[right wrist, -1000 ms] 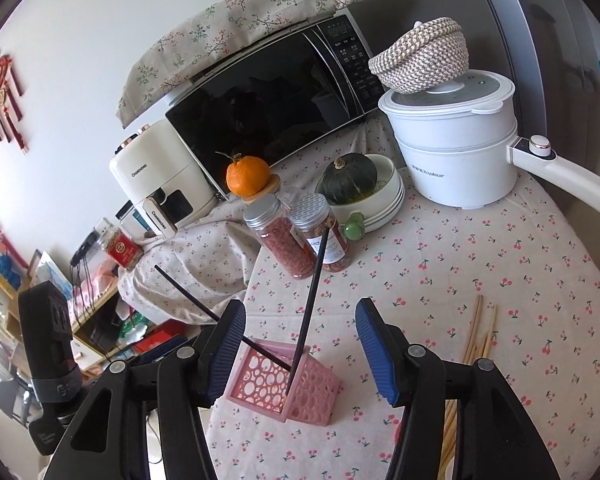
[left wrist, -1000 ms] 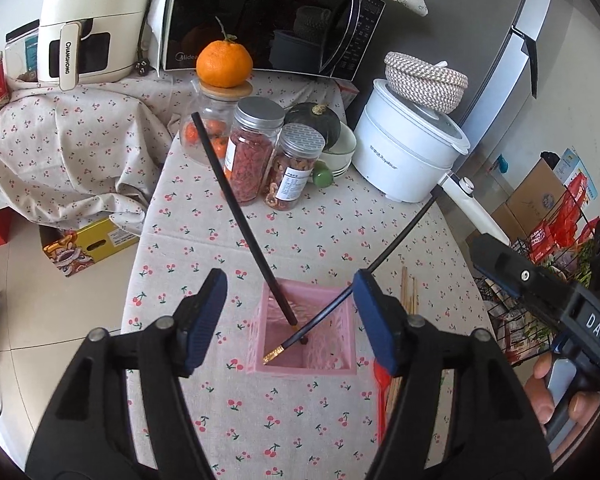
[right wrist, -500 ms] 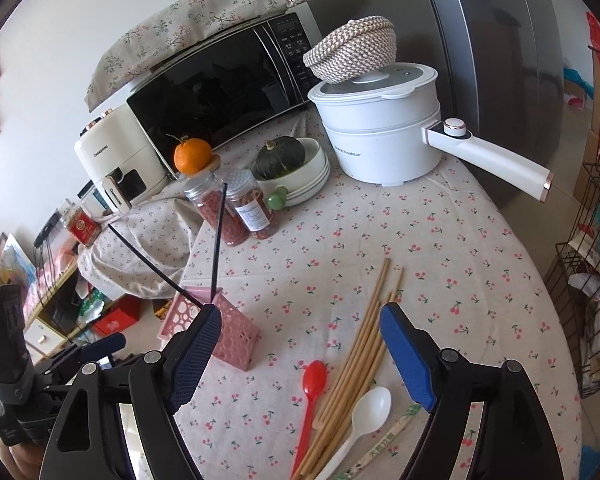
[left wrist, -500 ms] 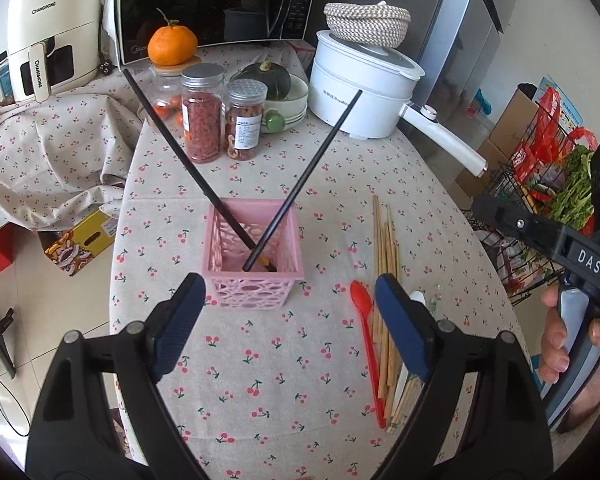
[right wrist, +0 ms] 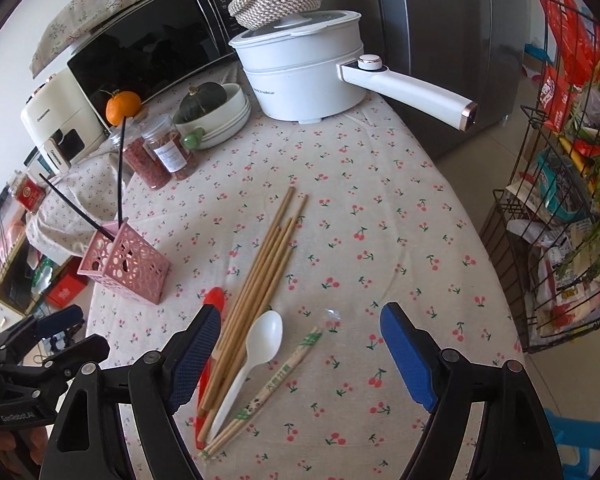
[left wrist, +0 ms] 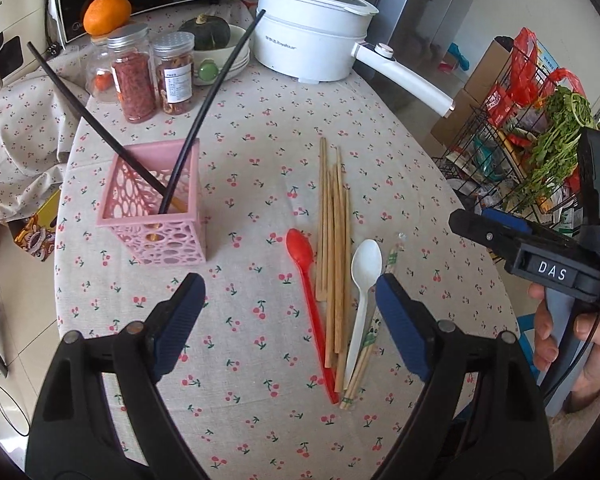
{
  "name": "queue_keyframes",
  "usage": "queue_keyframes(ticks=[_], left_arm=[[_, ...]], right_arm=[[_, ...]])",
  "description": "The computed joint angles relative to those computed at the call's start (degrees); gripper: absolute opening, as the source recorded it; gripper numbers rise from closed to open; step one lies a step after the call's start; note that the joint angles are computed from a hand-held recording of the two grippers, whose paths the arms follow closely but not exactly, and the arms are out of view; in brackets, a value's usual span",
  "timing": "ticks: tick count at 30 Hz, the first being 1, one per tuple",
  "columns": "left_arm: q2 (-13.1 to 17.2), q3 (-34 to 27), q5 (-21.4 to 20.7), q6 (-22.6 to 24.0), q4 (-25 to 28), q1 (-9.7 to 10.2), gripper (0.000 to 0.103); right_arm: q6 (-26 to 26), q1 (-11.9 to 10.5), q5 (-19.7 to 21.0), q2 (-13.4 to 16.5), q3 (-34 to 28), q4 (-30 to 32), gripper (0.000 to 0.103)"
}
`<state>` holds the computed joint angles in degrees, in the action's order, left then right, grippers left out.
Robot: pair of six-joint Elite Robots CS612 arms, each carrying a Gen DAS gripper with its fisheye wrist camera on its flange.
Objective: Organize utensils
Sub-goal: 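Move the left tool onto the red spoon while the right tool moves toward the white spoon, then lift the red spoon with the left tool while the right tool grasps the white spoon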
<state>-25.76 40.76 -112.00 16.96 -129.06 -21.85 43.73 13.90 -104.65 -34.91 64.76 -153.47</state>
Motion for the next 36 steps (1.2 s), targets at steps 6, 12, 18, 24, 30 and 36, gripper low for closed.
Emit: queue_keyframes(ticks=[6, 12, 18, 24, 30, 36], left_arm=[[1.3, -1.8, 0.5, 0.4, 4.0, -1.25, 0.078], [5.9, -8.4, 5.4, -2.3, 9.3, -2.71, 0.044], [8.2, -11.6, 10.1, -2.6, 9.5, -3.88, 0.035], [11.6, -18.1, 12.2, -1.9, 13.7, -4.68, 0.026], [15.0, -24.9, 12.3, -2.6, 18.4, -4.73, 0.025], [17.2, -30.1, 12.8, -1.6, 22.9, -4.6, 0.025]], right_arm=[[1.8, -0.9, 0.5, -1.2, 2.7, 2.1, 0.083], [3.3, -2.0, 2.4, -1.9, 4.7, 1.8, 0.083], [3.1, -2.4, 4.0, -1.7, 4.7, 3.0, 0.083], [2.2, -2.7, 5.1, -1.1, 3.8, 5.0, 0.083], [2.1, -2.8, 5.7, -0.7, 3.2, 6.2, 0.083], [2.4, -2.7, 7.1, 0.1, 1.8, 7.3, 0.083]])
